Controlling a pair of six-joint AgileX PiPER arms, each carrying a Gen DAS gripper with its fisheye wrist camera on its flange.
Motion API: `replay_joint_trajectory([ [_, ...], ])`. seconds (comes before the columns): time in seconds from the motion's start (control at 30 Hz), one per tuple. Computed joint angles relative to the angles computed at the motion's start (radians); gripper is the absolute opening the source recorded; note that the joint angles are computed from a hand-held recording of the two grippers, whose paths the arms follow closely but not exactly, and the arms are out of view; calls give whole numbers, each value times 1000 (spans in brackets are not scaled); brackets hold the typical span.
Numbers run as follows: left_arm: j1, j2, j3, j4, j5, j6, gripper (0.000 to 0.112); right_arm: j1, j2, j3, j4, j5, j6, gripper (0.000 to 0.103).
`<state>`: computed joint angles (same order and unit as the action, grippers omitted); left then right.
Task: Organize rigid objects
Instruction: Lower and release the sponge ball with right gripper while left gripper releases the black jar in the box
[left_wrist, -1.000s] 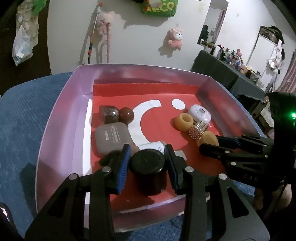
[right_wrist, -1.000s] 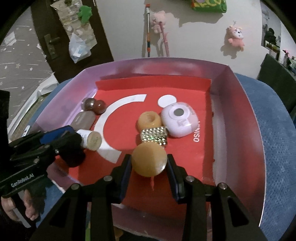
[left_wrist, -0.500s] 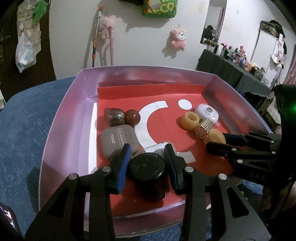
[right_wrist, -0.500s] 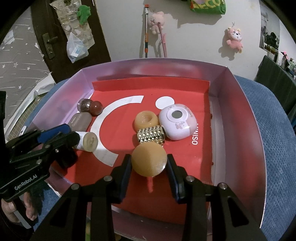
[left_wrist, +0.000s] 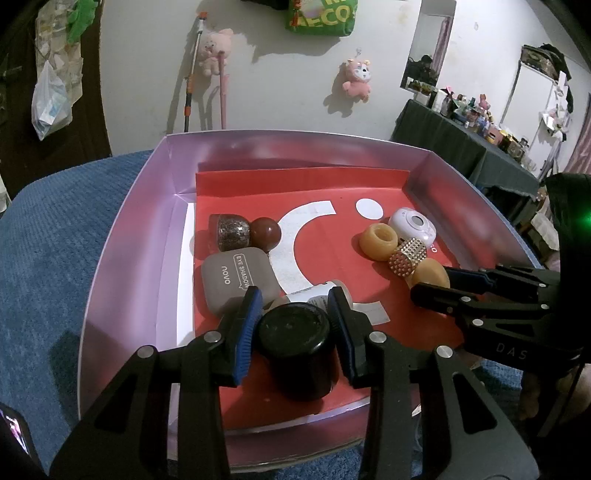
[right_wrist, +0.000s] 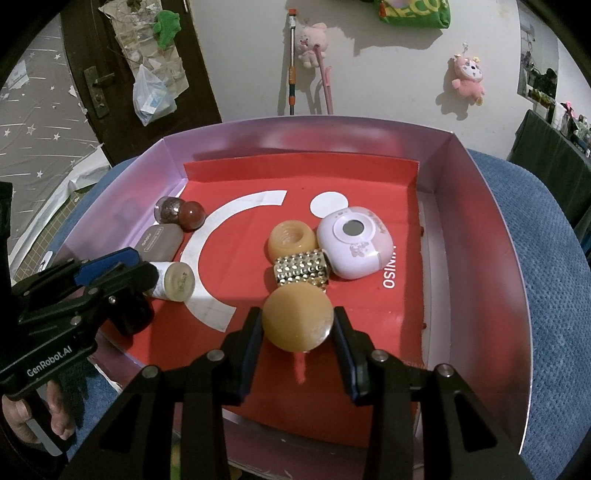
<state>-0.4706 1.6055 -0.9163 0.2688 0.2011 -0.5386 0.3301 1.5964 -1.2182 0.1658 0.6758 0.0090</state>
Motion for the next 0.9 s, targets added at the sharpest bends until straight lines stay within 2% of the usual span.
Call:
replay_joint_trajectory([
  [0.3, -7, -3, 1, 105, 15, -101, 36, 1, -1, 0, -7, 2, 8, 41],
  [0.37, -9, -4, -2, 148, 27, -146, 37, -4, 1, -4, 3, 5, 2, 44],
  [0.4, -15, -7, -1, 192, 35, -191, 37, -12, -2, -2, 30, 5, -20, 49],
  [0.5, -31, -17, 5, 325, 51, -320, 48, -12, -14, 4, 29, -3, -22, 58],
  [0.53, -34, -23, 10, 347, 50, -342, 53, -10, -19, 6, 22, -6, -17, 59],
  [0.6, -38, -38, 22, 381, 43, -375, 55, -12, -29, 10, 25, -7, -20, 59],
  [0.73, -38, -64, 35, 391, 40, -389, 58, -10, -54, 25, 26, -11, -17, 60],
  [0.8, -39, -74, 39, 384, 46, -384, 64, -8, -71, 35, 28, -13, -20, 65],
  [0.9, -37, -93, 53, 339, 39, -345, 64, -2, -97, 49, 35, -14, -28, 70],
])
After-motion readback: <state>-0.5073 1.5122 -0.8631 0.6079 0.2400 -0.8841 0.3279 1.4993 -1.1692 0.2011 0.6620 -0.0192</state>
